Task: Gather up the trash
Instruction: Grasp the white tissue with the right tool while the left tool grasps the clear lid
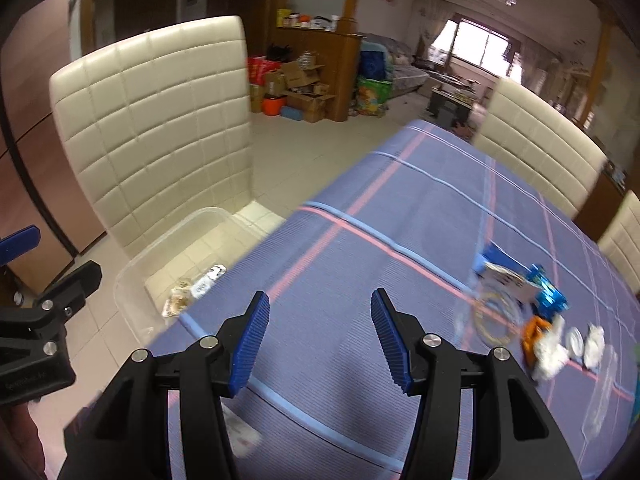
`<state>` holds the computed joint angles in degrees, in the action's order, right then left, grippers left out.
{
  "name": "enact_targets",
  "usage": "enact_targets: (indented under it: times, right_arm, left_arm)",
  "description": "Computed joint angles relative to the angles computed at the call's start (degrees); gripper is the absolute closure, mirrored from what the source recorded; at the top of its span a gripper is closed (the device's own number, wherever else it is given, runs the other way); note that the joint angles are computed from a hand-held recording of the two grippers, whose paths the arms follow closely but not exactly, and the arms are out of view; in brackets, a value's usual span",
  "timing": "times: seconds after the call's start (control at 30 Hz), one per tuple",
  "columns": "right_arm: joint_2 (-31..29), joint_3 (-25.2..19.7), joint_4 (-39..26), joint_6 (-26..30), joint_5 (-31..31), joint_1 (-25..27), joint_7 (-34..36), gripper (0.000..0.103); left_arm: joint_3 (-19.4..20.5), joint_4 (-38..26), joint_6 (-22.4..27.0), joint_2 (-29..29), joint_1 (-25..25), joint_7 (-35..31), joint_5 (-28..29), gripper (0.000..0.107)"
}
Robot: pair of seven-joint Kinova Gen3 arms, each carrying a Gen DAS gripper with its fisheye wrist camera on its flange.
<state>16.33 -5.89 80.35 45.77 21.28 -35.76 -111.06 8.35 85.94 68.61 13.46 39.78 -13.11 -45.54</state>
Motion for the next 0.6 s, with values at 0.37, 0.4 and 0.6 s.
enact_targets:
  times: [0.37, 0.4, 0.6]
  right_arm:
    - [-6.04, 3.07, 9.29, -4.57, 1.63, 9.16, -5.13, 0.051]
    - [-6.27, 3.42, 9.67, -4.89, 1.21, 10.62, -5.23, 0.051]
    - [-5.37, 4.07, 9.72, -5.87, -3.24, 17.76, -2.3, 0.051]
  left_arm:
    - [-1.13, -14.54, -2.44, 10.0, 3.53, -10.49, 4.79, 0.009]
    - [-1.33, -16.02, -2.85, 11.03, 3.62, -11.77, 5.73, 0.009]
    - [-2.35, -27.78, -2.63, 18.55, 4.51, -21.44, 10.41, 0.009]
